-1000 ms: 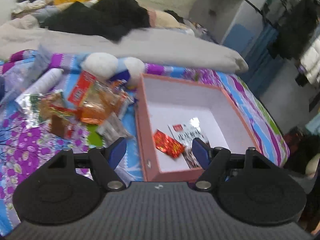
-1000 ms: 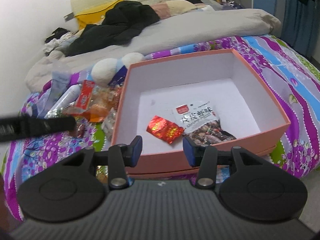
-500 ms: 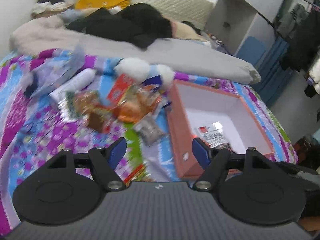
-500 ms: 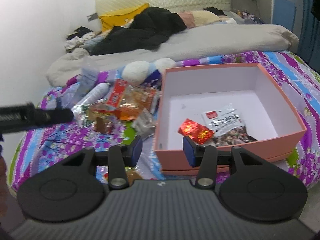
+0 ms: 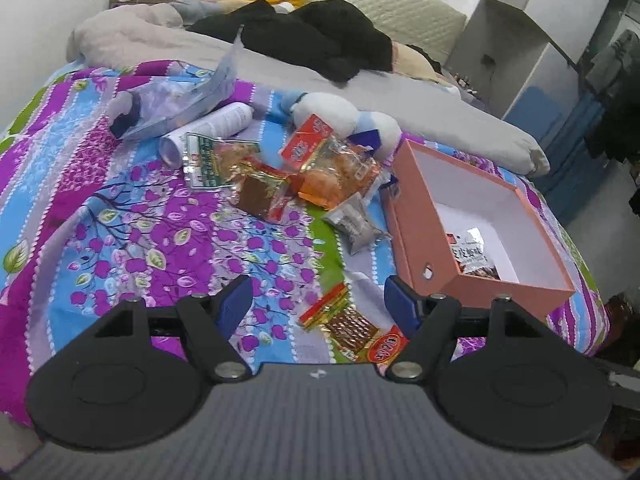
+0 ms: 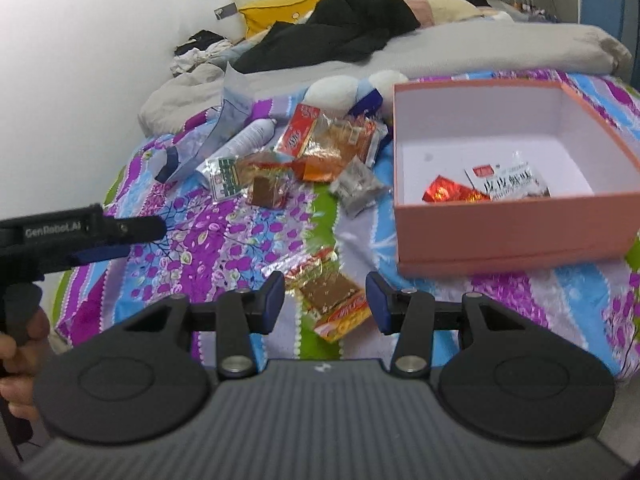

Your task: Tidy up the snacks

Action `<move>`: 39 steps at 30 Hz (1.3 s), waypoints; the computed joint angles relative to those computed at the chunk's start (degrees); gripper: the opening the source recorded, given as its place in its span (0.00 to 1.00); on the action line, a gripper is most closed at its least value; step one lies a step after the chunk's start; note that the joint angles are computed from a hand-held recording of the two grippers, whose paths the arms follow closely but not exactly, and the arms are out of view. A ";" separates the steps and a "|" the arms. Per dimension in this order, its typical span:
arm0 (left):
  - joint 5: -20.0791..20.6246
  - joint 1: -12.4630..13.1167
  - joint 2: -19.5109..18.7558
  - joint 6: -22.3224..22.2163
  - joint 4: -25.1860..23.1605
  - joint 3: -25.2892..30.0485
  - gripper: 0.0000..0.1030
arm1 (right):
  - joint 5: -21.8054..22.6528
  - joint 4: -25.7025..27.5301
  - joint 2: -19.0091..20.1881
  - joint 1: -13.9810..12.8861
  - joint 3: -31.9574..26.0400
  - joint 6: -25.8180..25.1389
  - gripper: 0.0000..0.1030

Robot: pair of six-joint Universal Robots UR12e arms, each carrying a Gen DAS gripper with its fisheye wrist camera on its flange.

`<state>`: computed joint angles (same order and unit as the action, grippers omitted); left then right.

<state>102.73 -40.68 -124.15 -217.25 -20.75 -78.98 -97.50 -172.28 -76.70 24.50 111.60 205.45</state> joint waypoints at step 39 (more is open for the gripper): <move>-25.75 6.88 -27.71 -2.02 -17.39 38.51 0.68 | 15.86 8.79 9.70 -6.97 -5.01 9.95 0.54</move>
